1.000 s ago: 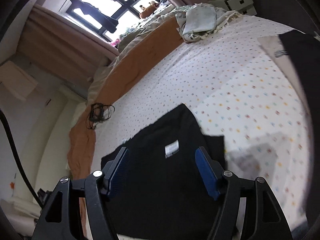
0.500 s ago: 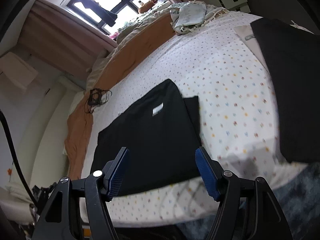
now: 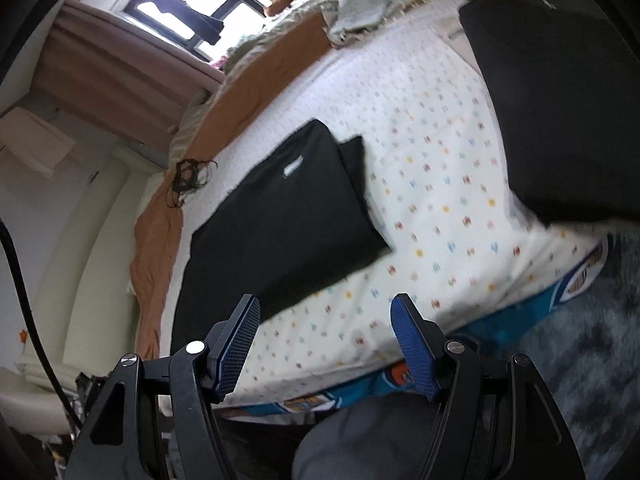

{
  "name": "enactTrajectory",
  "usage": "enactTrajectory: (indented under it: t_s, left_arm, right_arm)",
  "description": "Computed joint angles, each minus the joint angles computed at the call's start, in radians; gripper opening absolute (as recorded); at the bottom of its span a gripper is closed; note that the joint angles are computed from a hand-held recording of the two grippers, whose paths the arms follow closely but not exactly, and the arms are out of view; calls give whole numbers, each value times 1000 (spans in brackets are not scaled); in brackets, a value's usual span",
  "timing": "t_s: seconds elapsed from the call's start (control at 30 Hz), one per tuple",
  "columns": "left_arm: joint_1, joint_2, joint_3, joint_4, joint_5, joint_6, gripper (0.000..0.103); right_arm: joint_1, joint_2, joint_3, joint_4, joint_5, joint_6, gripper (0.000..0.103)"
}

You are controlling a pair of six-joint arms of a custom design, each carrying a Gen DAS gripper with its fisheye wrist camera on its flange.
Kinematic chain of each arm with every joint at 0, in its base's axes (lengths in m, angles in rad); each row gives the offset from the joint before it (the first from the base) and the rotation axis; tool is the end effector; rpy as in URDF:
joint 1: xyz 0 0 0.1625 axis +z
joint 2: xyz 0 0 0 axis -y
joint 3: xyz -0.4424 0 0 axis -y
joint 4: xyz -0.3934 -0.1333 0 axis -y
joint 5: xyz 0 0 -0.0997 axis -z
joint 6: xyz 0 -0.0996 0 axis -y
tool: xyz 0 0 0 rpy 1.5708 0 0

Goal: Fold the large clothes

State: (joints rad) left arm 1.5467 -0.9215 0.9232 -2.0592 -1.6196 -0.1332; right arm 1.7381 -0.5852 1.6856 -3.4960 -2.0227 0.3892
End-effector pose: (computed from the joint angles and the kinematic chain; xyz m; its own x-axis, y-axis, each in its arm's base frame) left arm 0.1092 -0.7984 0.4729 -0.9920 -0.0709 0.1049 -0.1114 0.8820 -0.4578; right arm 0.2019 -0.6561 0.0686 -0.9130 0.4079 -0.0045 0.2523 0.5560 -0.7920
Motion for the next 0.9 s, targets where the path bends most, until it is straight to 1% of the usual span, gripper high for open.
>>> enactTrajectory:
  t_s: [0.1,0.17,0.27,0.4,0.53,0.67,0.83,0.87,0.9]
  left_arm:
    - [16,18,-6,3,-23,5,68]
    - [23,46,-35,28,-14,-13,68]
    - [28,74,-65,45,-13,-9,68]
    - [35,112,-106,55,-13,-30,68]
    - [45,154,-160,72,-17,-57,68]
    - [45,203,-222,90,-14,-75,68]
    - [38,273,-327,141,1,-91,68]
    - [37,286,-347,150,4,-93,68]
    - [37,293,-359,155,5,-93,68]
  right_arm:
    - [-21,15,-6,11,20,19,68]
    - [-34,27,-26,29,28,32,68]
    - [-49,43,-61,51,46,51,68]
    - [-62,66,-136,119,46,66,69]
    - [-66,91,-215,185,19,51,68]
    - [-63,119,-305,259,-61,13,68]
    - [-69,140,-368,310,-67,-16,68]
    - [-71,144,-380,328,-69,-20,67]
    - [-73,146,-387,340,-70,-25,59]
